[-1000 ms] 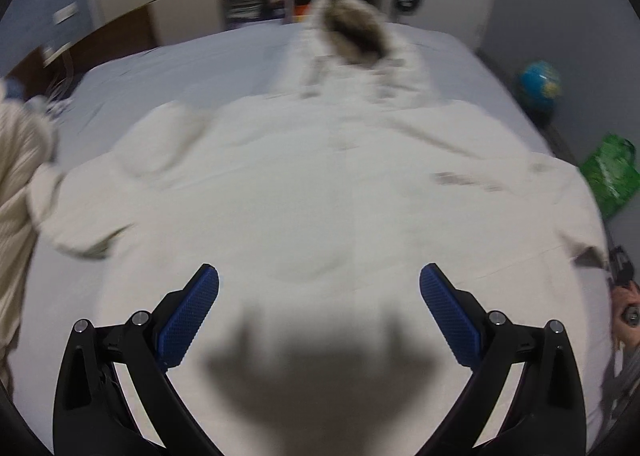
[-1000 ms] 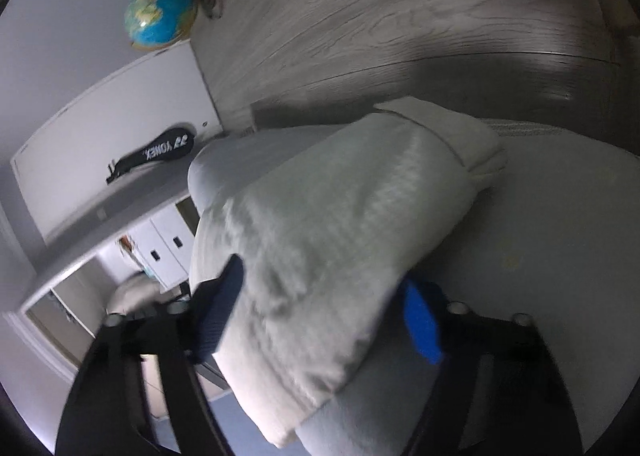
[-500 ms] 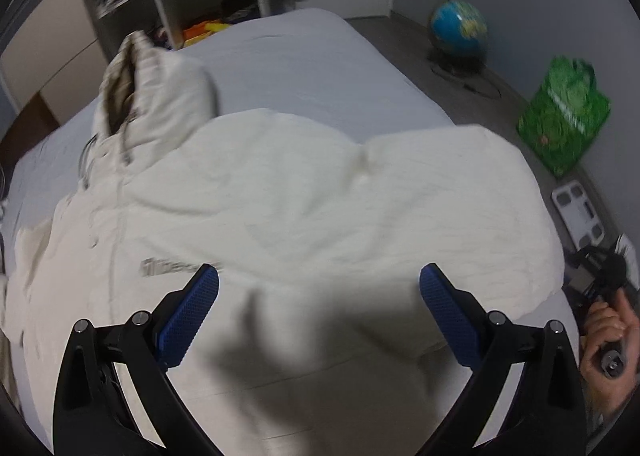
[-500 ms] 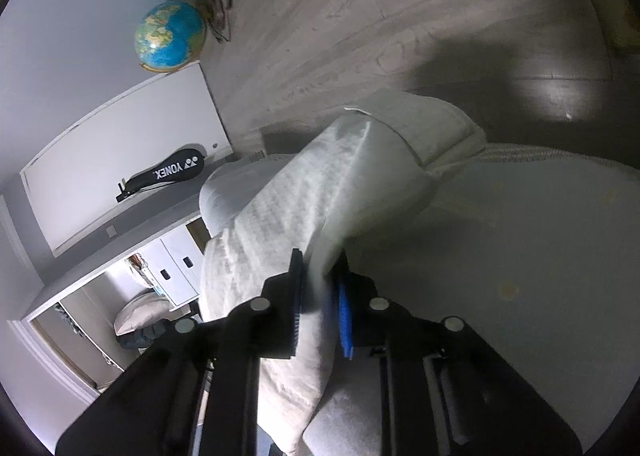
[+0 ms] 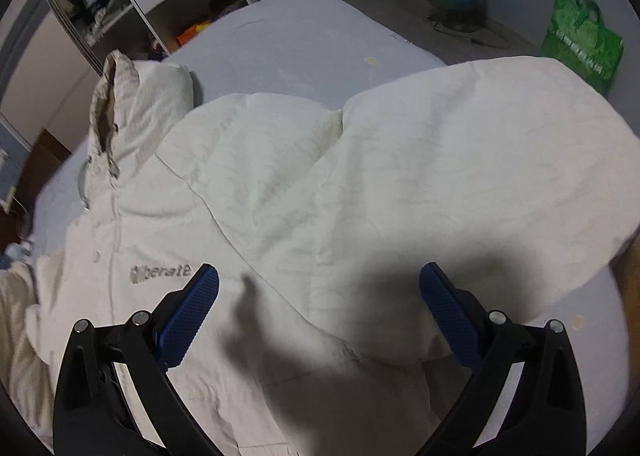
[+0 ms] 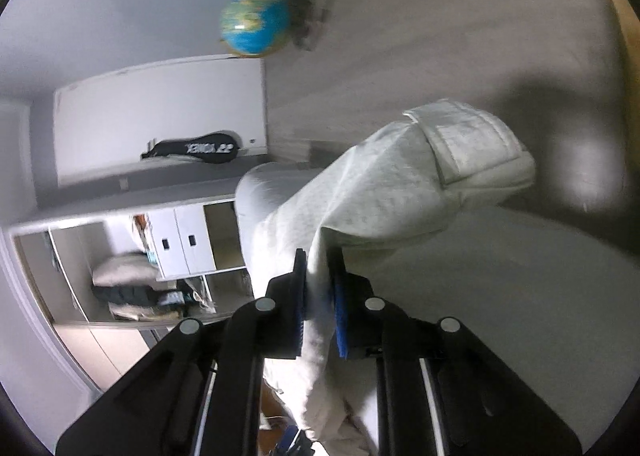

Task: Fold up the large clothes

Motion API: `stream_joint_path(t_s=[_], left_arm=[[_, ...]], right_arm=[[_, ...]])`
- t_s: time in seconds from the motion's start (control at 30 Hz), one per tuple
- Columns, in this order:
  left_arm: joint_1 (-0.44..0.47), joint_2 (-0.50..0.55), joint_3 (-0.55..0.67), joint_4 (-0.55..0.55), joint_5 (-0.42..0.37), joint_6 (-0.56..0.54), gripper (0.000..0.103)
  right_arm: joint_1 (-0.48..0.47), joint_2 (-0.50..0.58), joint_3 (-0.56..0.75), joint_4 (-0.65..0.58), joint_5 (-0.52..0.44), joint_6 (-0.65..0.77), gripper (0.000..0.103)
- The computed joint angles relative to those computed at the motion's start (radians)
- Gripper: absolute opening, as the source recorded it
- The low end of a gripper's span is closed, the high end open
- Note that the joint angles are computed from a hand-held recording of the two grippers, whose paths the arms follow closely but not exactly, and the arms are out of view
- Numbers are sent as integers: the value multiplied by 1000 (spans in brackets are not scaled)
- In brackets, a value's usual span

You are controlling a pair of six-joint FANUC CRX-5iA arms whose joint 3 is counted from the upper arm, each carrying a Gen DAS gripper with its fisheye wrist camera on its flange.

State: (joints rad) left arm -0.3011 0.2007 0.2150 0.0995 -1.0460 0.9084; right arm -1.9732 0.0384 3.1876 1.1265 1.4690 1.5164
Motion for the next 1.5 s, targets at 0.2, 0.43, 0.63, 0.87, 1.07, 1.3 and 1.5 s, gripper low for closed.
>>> stream_joint_path(t_s=[0.2, 0.43, 0.63, 0.87, 1.07, 1.3, 1.5], left_arm=[[75, 16, 30, 96, -65, -31, 97], [208, 19, 60, 193, -77, -82, 97], [310, 31, 98, 282, -99, -137, 97], [419, 38, 106, 370, -111, -209, 97], [465, 64, 127, 354, -152, -197, 97], [468, 58, 86, 360, -153, -235, 97], [437, 25, 27, 393, -148, -276, 97]], right_arm=[[-82, -47, -270, -48, 88, 565, 10], [-180, -239, -671, -104, 139, 1155, 9], [-229, -427, -963, -174, 136, 1423, 8], [-264, -809, -1586, -261, 261, 1877, 2], [-291, -751, -1380, -373, 102, 1659, 2], [-171, -437, -759, -249, -112, 944, 4], [-12, -327, -418, 27, -193, 166, 51]])
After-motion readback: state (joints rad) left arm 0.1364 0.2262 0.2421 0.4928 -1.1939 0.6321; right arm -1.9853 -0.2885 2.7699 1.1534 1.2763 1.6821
